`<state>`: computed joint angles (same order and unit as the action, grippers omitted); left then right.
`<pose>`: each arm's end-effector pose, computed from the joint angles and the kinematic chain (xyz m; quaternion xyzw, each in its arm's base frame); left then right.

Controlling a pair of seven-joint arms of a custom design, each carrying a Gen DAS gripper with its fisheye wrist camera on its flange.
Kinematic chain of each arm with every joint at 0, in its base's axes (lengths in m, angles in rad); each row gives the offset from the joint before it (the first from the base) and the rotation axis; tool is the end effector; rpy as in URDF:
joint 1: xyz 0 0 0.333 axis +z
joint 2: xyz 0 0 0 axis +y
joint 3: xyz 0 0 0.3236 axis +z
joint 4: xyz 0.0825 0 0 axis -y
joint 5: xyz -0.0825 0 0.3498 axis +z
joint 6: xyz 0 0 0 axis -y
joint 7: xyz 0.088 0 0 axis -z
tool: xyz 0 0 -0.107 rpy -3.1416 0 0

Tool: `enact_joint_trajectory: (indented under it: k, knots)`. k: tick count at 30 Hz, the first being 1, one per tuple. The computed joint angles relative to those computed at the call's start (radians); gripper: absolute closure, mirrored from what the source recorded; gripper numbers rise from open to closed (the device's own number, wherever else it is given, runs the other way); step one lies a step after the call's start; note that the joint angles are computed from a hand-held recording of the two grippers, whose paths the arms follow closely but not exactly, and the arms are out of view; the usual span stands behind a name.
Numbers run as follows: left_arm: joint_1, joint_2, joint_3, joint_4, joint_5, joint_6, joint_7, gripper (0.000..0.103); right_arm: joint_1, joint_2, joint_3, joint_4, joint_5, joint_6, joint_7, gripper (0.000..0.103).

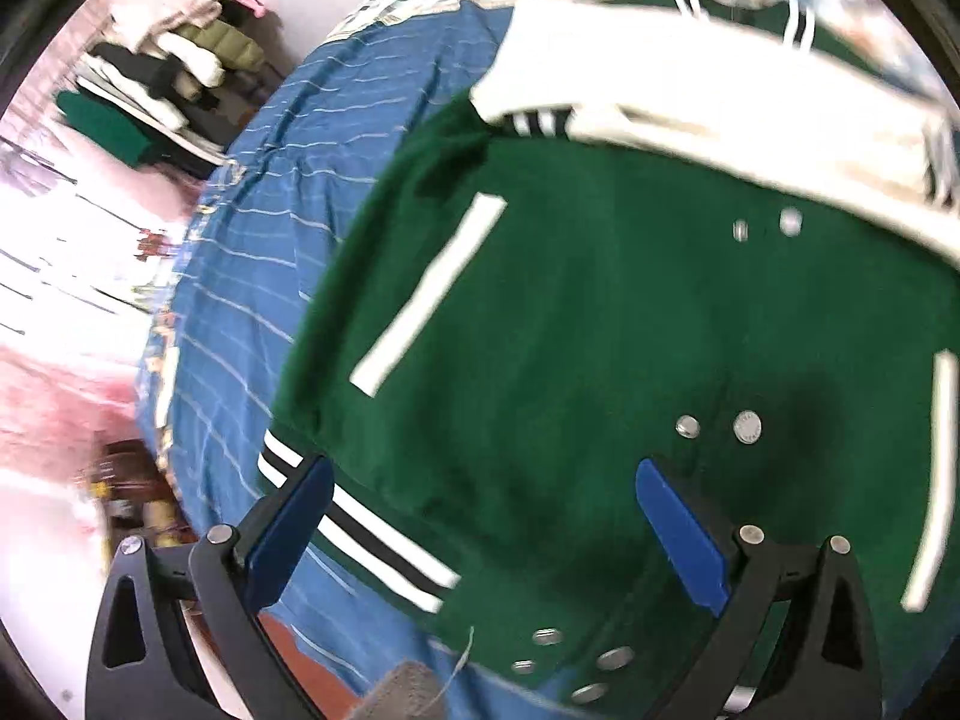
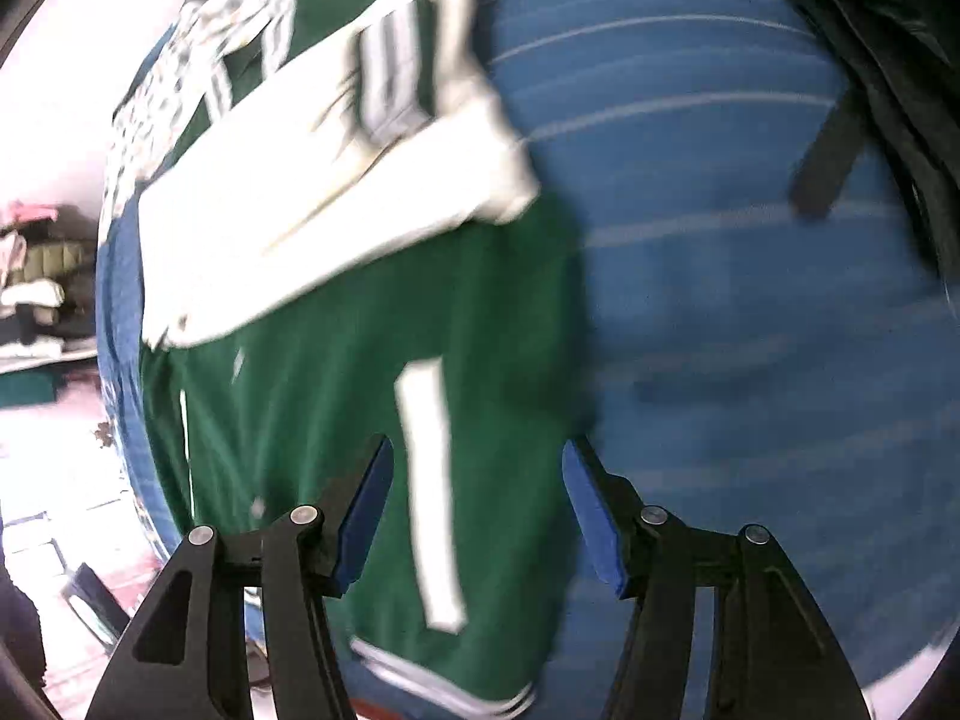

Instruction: Fold large clothes

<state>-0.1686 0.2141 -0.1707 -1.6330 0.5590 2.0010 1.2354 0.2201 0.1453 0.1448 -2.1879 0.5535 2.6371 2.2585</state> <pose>0.5924 -0.1649 0.5328 -0.6145 0.7470 0.0357 0.2511 0.5208 0.1827 0.3814 -0.3770 0.8977 0.1339 0.1846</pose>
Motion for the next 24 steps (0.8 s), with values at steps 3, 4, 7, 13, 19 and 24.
enact_joint_trajectory:
  k: [3,4,7,13,19,24]
  knots:
    - [-0.053,0.073,-0.002,0.017,0.066,-0.101,-0.083,0.000,-0.085,0.087,0.008,0.036,0.094,0.007,-0.218,0.042]
    - [-0.062,0.081,-0.002,0.010,0.079,-0.112,-0.105,0.000,-0.112,0.117,0.005,0.059,0.113,-0.012,-0.288,0.042]
    - [-0.070,0.097,0.004,-0.010,0.101,-0.105,-0.173,0.000,-0.150,0.244,0.039,0.161,0.081,0.017,-0.372,0.049]
    - [-0.058,0.092,0.006,-0.018,0.091,-0.100,-0.215,0.000,-0.170,0.339,0.037,0.227,-0.084,0.004,-0.302,0.084]
    - [-0.061,0.085,0.001,0.001,0.084,-0.136,-0.226,0.000,-0.215,0.354,0.067,0.295,-0.180,-0.130,-0.306,0.061]
    - [-0.124,-0.027,-0.029,-0.078,0.218,-0.156,-0.242,0.000,-0.210,0.265,0.039,0.222,-0.221,-0.159,-0.321,0.037]
